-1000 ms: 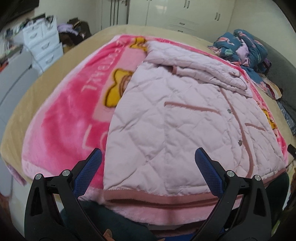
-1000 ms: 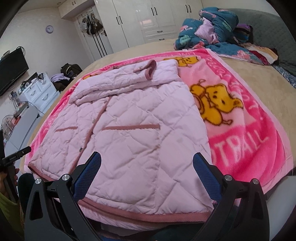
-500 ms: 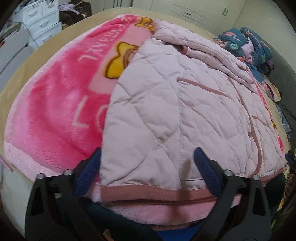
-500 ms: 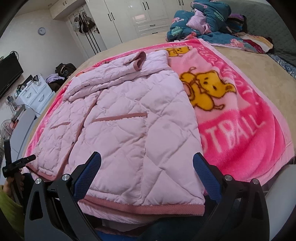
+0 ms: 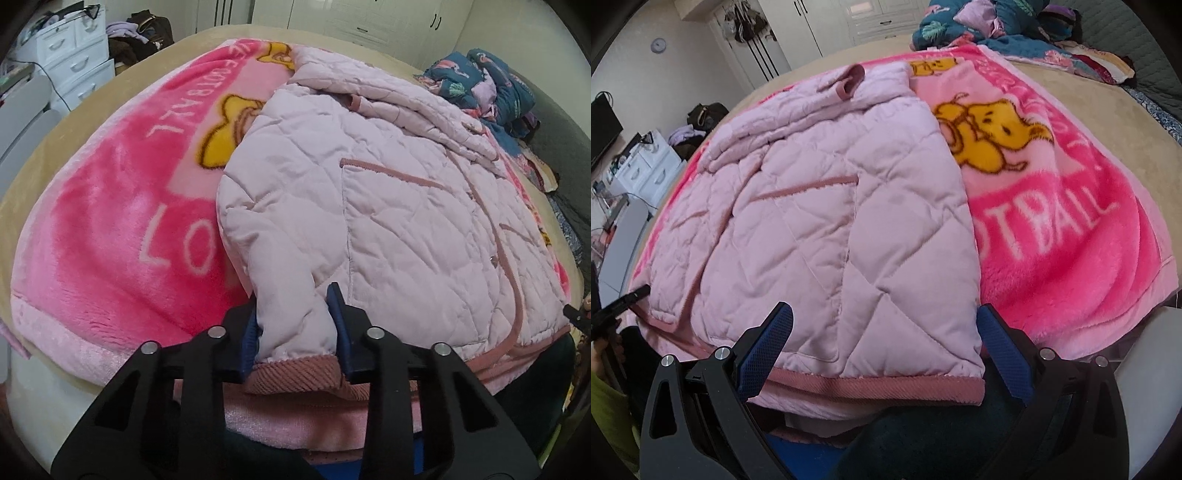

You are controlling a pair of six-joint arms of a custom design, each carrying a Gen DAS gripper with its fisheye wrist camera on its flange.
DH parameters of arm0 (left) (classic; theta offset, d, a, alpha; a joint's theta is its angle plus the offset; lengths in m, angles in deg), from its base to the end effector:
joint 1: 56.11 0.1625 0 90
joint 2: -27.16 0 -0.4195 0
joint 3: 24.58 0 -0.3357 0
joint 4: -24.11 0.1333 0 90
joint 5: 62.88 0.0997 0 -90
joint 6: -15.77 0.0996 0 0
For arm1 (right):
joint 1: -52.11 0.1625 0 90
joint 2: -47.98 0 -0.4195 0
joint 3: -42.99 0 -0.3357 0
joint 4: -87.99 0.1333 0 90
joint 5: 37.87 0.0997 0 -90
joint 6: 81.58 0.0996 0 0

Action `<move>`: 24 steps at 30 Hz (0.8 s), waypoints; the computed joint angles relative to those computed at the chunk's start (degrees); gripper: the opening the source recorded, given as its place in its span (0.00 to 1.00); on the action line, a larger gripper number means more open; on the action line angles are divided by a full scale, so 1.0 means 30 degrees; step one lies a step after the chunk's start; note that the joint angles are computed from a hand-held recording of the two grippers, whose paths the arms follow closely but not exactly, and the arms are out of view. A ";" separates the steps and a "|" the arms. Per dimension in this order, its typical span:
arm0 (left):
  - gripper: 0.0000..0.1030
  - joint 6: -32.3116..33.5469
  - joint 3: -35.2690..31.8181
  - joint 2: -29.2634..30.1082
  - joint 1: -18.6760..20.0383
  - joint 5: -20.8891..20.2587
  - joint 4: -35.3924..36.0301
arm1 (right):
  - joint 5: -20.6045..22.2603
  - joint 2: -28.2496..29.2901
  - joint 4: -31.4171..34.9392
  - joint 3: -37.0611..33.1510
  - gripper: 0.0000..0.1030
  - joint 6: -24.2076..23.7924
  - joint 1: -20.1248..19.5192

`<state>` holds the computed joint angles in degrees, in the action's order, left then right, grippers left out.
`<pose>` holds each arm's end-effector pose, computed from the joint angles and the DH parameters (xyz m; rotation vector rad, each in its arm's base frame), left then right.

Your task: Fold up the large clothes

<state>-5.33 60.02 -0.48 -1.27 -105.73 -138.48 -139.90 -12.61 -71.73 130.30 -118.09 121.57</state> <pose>-0.2165 -0.6657 0.0373 0.1524 2.4211 -0.7913 -0.1210 -0.6437 0.3737 0.2452 -2.4969 0.7414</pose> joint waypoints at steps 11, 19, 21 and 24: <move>0.16 0.1512 0.0843 -0.0462 -0.0332 -0.0665 -0.2951 | -0.0195 0.0202 0.1324 -0.0518 0.96 0.0850 -0.0321; 0.16 0.1729 0.1036 -0.0583 -0.0424 -0.0843 -0.3719 | 0.0792 0.0122 0.1754 -0.0581 0.77 0.0718 -0.0635; 0.16 0.1685 0.1048 -0.0590 -0.0409 -0.0832 -0.3731 | 0.0687 0.0092 0.1598 -0.0538 0.64 0.0704 -0.0656; 0.16 0.1630 0.1112 -0.0596 -0.0393 -0.0846 -0.3843 | 0.2045 -0.0368 0.2111 -0.0288 0.36 0.0251 -0.0945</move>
<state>-0.44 63.36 -2.27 -2.45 -108.27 -150.01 -133.76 -13.71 -65.40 129.43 -117.34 118.74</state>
